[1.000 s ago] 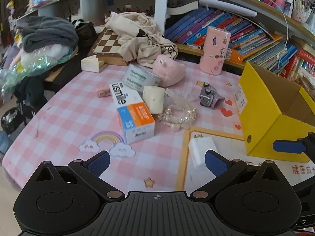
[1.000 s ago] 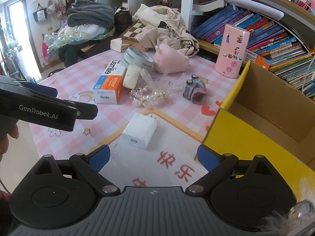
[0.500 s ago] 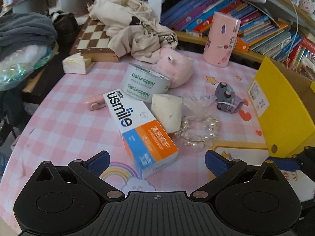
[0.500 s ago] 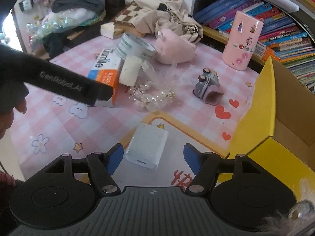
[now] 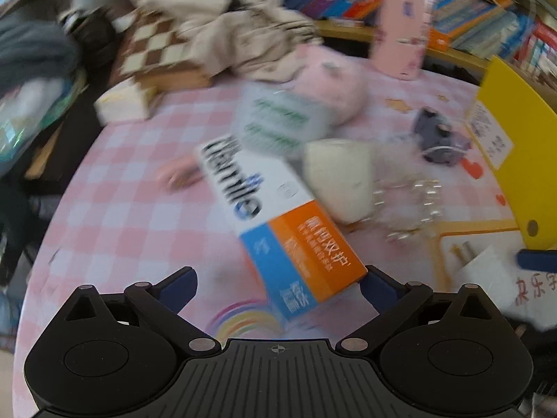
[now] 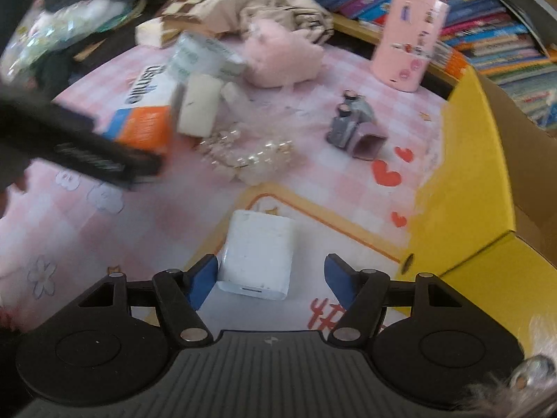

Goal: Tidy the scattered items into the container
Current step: 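Grasp the white charger with the right tool while the left tool grasps the usmile toothpaste box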

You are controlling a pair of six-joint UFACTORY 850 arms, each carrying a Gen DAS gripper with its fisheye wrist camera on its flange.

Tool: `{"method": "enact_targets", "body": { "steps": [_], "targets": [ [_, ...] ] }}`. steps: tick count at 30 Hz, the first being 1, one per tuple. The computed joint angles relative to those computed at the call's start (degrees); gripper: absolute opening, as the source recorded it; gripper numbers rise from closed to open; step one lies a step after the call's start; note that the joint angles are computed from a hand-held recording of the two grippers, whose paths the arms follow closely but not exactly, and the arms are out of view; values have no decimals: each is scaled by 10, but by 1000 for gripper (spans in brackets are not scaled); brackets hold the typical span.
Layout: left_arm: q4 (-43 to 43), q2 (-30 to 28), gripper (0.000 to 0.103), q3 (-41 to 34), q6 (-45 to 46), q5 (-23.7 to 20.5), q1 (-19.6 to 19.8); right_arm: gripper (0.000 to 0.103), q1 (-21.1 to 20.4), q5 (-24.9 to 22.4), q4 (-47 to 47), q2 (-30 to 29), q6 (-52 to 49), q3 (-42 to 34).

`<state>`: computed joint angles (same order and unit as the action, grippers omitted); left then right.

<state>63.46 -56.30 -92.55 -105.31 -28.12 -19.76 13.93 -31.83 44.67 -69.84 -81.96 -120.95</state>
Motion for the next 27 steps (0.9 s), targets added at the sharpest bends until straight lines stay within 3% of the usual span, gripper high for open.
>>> {"method": "enact_targets", "body": {
  "steps": [4,10,15,18,20,22,25,27],
  "targets": [
    [23,18,98,32,-57,-42,0,65,2,1,-14,-8,46,-14],
    [85,10,96,25,-63,-37,8,54,15,-16,-57,-25,82,-41],
    [70,-8,85,6,-23,8,25,49,18,-18,-73,-29,105,-50],
    [99,-10,77,8,-53,21,27,42,17,-14,-72,-28,111,-47],
    [115,-6,59,13,-64,26,26,41,15,-15,-72,-27,114,-46],
    [111,-1,56,18,-68,31,26,41,15,-16,-72,-23,116,-40],
    [156,16,52,45,-142,57,29,41,11,-9,-37,-8,85,-16],
    [219,32,52,72,-241,84,34,41,8,-5,-11,2,58,1]
  ]
}}
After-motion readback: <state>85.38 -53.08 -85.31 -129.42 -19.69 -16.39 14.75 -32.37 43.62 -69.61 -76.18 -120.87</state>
